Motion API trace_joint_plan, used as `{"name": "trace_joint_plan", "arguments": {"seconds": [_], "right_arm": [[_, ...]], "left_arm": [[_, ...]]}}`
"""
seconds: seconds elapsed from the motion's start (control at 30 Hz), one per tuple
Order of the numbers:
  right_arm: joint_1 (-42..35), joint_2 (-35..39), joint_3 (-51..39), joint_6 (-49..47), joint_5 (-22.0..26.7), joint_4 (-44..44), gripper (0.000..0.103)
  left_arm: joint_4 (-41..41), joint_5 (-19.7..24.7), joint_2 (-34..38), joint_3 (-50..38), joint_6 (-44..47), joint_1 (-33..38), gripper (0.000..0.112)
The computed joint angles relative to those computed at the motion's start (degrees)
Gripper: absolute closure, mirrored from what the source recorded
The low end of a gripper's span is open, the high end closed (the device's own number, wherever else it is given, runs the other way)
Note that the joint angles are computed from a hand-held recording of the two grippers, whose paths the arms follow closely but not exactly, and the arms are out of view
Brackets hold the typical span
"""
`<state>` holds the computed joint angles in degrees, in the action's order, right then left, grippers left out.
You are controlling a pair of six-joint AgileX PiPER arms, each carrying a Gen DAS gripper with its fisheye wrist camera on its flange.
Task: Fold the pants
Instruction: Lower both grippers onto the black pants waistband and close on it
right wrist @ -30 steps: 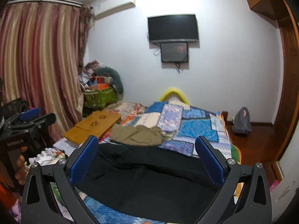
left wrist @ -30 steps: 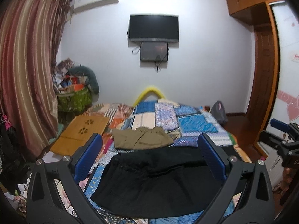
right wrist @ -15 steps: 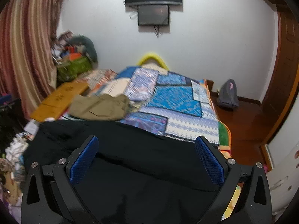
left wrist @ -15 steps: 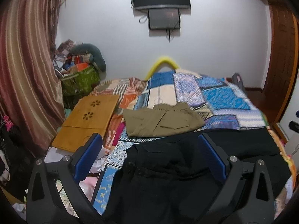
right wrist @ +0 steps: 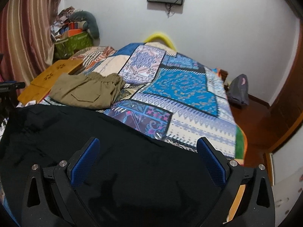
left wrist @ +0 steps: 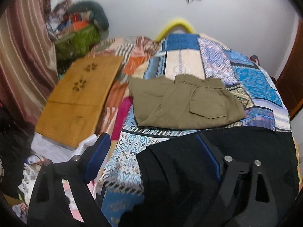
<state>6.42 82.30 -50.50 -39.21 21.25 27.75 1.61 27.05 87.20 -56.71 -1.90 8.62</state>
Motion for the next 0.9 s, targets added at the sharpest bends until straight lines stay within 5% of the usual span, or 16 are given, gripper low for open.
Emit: {"name": "trace_joint_plan", "arguments": {"seconds": [0.43,0.6,0.7,0.9], "right_arm": [[-1.2,21.0,-18.1,-6.0,10.7,3.4,0.009],[-1.5,28.2,-26.4,-5.3,17.7,1.2,0.024],[-1.2,30.8,-29.3,-5.7,21.1,0.5,0.027],[1.5,33.3,-30.6,-3.9,21.2,-4.5,0.047]], "left_arm": [[-7.4,14.1,21.7,-14.2,12.3,4.3,0.029],[-8.9,18.0,26.5,-16.6,14.7,4.7,0.029],[-9.4,15.7,27.1,-15.4,15.9,4.6,0.031],[-12.6,15.4,26.6,-15.3,19.0,3.4,0.075]]}}
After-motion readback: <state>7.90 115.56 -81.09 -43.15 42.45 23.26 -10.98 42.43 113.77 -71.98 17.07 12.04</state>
